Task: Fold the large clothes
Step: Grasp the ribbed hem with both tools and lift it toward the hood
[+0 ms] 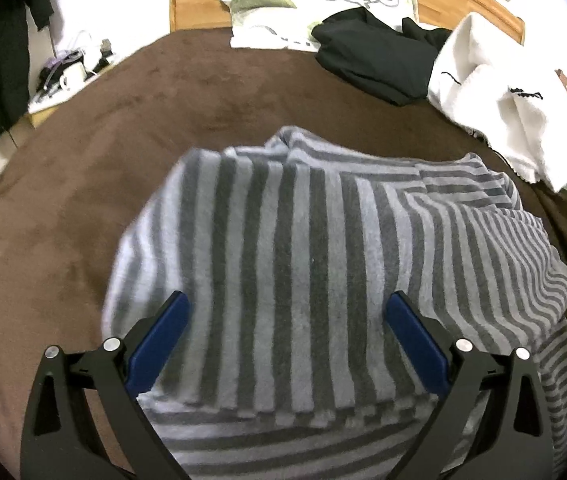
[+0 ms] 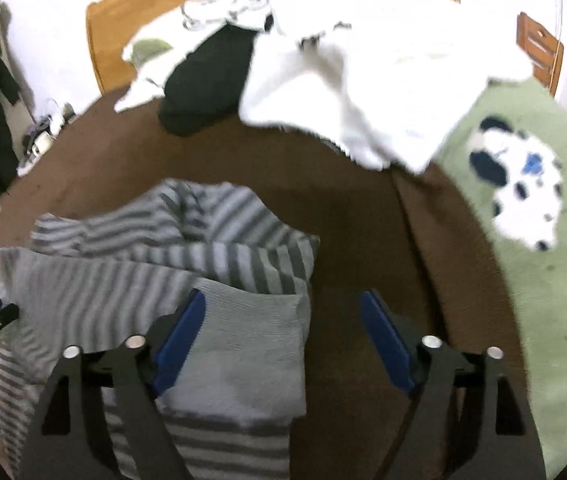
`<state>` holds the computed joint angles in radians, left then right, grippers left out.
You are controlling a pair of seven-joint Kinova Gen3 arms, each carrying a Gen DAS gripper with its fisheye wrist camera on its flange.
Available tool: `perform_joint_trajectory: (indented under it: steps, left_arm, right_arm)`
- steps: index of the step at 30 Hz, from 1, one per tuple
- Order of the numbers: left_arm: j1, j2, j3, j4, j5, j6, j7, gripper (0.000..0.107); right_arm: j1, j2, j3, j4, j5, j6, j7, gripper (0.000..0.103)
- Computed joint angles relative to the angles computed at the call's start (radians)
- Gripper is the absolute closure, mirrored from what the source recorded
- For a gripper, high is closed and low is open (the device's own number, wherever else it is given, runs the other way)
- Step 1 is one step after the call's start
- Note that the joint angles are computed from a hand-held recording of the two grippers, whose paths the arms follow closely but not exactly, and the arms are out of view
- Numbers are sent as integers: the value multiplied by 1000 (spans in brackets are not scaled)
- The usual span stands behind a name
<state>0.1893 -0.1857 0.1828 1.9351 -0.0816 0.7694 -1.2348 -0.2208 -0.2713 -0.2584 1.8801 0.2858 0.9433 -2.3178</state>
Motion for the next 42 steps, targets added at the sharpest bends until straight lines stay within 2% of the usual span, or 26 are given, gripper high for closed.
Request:
perform_joint_trajectory:
  steps: [4, 9, 12, 18, 24, 28, 32, 37, 42]
  left_arm:
    - [-8, -77, -33, -15, 43, 60, -33, 11]
    - [-22, -181, -75, -31, 101, 192, -86, 11]
    - [-29, -238, -93, -28, 131, 270, -127, 11]
    - [-35, -380, -174, 11, 210, 461, -221, 11]
    - [-82, -512, -239, 83, 251, 621, -249, 11]
    - [-108, -568, -285, 141, 287, 675, -256, 11]
    - [-133, -616, -306, 198, 324, 697, -253, 11]
    - [-148, -629, -312, 248, 358, 705, -252, 12]
    - [-158, -618, -306, 283, 384, 692, -260, 12]
  right_arm:
    - [-17, -44, -12, -41, -34, 66, 35, 17]
    - [-32, -110, -41, -52, -101, 149, 50, 17]
    - [-31, -160, -80, -45, -139, 208, 31, 17]
    - [-27, -273, -136, -16, -256, 335, -17, 17]
    - [-11, -374, -201, 25, -383, 459, -74, 17]
    - [6, -428, -218, 62, -454, 516, -102, 17]
    - [23, -494, -190, 122, -519, 547, -118, 17]
    - [45, -544, -157, 181, -587, 550, -110, 17]
    - [65, -540, -176, 190, -617, 537, -85, 17]
